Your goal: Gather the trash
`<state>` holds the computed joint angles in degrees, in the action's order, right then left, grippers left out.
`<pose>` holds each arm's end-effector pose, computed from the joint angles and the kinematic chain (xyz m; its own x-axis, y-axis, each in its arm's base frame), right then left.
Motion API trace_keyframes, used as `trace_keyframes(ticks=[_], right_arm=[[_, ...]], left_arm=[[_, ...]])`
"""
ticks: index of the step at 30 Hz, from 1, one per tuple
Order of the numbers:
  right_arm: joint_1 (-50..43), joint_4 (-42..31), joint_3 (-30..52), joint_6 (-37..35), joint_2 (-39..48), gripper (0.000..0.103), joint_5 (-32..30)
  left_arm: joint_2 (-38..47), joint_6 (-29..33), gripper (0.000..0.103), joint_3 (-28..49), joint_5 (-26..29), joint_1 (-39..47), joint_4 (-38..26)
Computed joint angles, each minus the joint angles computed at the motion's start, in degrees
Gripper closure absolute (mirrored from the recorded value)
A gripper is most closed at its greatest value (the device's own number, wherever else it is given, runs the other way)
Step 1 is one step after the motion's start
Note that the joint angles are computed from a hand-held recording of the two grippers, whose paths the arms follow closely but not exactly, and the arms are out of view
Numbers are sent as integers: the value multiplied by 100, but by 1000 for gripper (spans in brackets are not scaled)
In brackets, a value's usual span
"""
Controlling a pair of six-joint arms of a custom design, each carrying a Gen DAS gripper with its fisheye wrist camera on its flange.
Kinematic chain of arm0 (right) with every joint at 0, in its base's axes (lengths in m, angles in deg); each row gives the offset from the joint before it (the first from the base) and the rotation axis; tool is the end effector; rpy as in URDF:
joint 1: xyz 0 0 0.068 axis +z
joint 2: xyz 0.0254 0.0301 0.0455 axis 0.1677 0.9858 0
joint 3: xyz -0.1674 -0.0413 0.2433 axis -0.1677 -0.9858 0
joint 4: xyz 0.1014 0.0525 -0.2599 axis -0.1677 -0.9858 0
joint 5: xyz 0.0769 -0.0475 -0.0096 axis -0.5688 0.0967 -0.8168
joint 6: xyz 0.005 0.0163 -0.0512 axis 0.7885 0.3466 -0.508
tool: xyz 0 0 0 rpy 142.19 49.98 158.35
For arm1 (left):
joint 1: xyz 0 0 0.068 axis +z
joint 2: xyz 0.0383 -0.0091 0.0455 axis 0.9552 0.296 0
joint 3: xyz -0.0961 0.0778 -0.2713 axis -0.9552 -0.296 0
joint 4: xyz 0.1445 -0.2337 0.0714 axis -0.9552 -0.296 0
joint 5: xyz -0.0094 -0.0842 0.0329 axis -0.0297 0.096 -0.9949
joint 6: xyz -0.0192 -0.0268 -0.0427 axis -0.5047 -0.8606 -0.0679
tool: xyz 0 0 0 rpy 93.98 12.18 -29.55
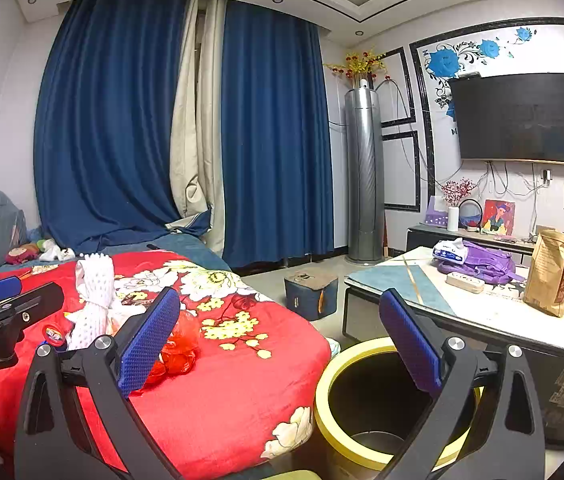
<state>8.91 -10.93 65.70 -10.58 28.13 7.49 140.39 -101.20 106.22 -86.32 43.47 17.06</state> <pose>0.3322 0.0083 0.2361 -0.1384 -0.0284 -0.9900 -0.3436 0.9389 0.0211 0.2553 -0.1176 0.2582 -0.2798 -0.1358 -0.9504 -0.2272 0.9712 -0.0719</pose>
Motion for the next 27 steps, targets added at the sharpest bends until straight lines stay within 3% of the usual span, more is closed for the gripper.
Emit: trace_keyframes(ticks=[27], right_arm=[[-11, -37, 19, -6, 15, 6, -26]], left_arm=[[-16, -28, 10, -11, 20, 2, -29]])
